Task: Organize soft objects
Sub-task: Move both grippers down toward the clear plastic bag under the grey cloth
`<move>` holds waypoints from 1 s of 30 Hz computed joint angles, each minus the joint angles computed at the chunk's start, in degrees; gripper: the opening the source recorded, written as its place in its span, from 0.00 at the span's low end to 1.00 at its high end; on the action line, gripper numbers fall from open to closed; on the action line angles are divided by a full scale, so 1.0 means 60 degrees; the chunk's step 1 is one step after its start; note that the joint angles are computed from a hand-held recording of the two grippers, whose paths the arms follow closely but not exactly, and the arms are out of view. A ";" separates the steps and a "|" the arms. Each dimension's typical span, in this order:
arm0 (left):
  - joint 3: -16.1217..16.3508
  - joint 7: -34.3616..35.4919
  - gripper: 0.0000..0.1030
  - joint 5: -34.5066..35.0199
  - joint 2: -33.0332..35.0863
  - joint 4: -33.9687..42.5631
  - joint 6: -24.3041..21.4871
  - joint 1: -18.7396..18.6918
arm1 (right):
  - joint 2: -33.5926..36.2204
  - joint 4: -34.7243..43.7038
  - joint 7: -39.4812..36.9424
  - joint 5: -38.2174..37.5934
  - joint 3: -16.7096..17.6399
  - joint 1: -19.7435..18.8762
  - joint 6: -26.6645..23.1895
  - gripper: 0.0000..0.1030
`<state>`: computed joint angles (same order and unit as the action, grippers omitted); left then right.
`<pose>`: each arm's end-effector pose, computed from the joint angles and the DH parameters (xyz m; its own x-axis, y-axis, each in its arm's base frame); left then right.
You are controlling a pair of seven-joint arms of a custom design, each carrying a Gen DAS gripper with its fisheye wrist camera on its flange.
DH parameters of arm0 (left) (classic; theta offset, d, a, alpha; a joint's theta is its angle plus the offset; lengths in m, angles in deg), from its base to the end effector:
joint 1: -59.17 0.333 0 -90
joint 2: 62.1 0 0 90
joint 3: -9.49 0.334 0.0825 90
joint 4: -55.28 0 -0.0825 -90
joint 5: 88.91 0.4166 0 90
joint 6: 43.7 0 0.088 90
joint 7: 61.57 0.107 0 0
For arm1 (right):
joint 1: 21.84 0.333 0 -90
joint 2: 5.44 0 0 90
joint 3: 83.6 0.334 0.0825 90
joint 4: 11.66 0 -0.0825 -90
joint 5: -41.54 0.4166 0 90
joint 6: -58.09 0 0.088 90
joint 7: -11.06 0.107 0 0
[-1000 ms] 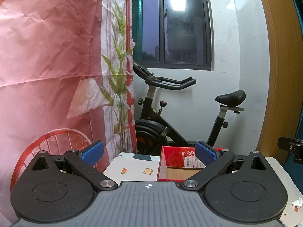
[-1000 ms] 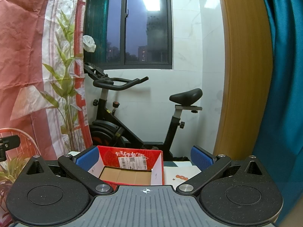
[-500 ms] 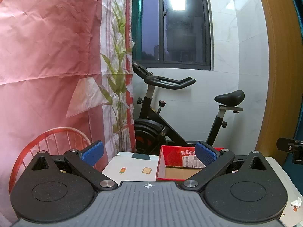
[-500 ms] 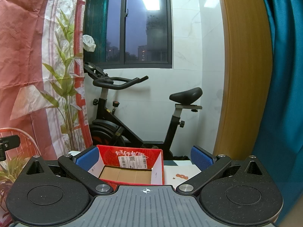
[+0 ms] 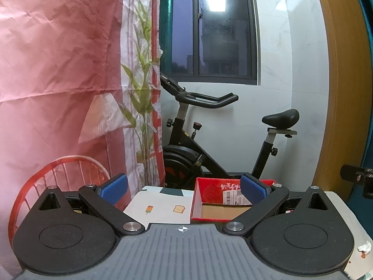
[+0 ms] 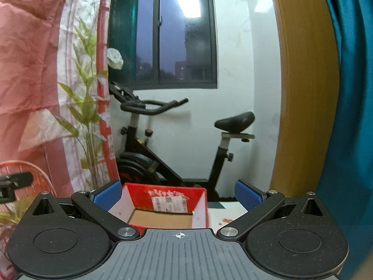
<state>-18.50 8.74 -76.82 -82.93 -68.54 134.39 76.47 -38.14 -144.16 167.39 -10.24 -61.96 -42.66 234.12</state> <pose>0.5042 -0.1600 0.6886 -0.1131 -0.9927 -0.0427 -0.2828 0.0734 -0.9564 0.4500 0.1135 0.6648 -0.1534 -0.9876 -0.0347 -0.2203 0.0684 -0.9730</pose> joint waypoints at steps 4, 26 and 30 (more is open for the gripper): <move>0.0763 0.0478 1.00 -0.0415 0.0430 0.0080 -0.0172 -0.0908 | -0.0108 -0.0205 0.0760 -0.0087 0.0640 -0.1231 0.1469 1.00; 0.3845 0.5843 0.97 -0.5638 0.2743 -0.0473 0.0054 -0.4487 | 0.2112 -0.1149 -0.1512 0.2596 0.3956 -0.4005 0.2537 1.00; 0.3718 0.7210 0.94 -0.6953 0.3032 -0.0390 0.0106 -0.4532 | 0.2333 -0.1228 -0.1968 0.3067 0.4369 -0.4247 0.2398 0.99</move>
<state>3.81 52.00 -118.53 -64.74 -70.87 135.02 49.28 -24.15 -151.53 155.58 8.16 -35.74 -68.14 248.51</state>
